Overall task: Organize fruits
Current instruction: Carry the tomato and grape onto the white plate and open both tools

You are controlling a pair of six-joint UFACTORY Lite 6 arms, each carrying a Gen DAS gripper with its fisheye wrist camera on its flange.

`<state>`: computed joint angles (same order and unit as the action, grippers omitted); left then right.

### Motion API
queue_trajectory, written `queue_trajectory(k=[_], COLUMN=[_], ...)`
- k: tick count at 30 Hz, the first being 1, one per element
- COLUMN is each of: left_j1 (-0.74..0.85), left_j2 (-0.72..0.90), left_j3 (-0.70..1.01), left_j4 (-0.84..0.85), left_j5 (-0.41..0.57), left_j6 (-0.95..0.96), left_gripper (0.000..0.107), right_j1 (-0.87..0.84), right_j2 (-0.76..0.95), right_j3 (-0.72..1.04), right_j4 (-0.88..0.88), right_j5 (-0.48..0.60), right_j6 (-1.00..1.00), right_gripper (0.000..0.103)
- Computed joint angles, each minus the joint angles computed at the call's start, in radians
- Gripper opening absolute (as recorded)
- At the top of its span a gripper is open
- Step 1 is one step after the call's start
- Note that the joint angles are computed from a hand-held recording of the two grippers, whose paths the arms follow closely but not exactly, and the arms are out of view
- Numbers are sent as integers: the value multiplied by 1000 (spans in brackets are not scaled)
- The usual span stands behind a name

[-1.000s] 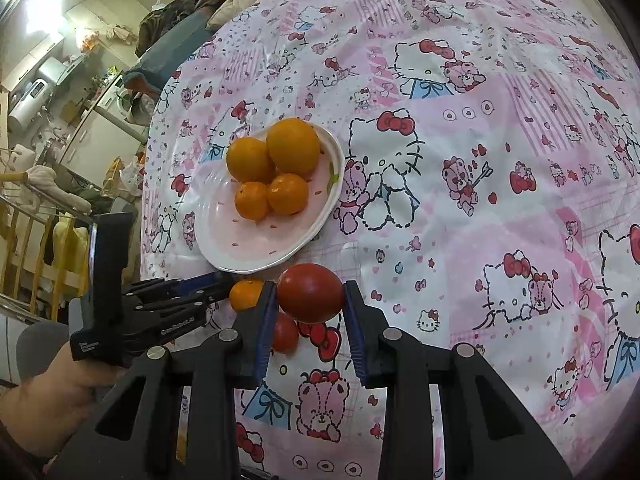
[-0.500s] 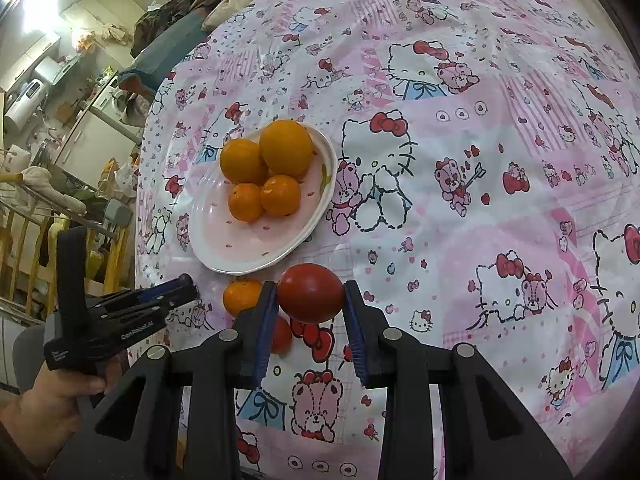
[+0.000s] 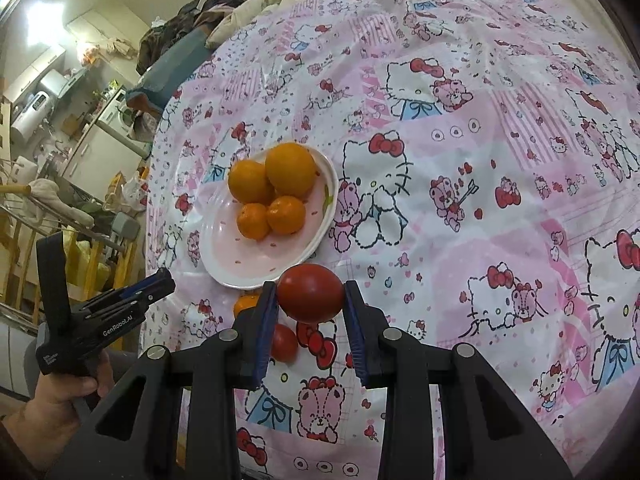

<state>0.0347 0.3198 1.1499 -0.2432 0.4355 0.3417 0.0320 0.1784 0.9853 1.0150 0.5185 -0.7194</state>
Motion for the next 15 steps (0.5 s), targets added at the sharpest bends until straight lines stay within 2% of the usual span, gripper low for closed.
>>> queue_trajectory(k=[8,15], left_j1=[-25,-56], left_j2=[64,174], left_j3=[134,304], left_j4=[22,49], left_j5=[41,107], left_j6=[-8,-6], left_gripper=[19,19], right_j1=[-47,-59], right_j2=[-20,70], right_j3=[24,165], right_j4=[15,-12], right_j5=[19,32], right_j6=[-18,-1], right_gripper=[34,34])
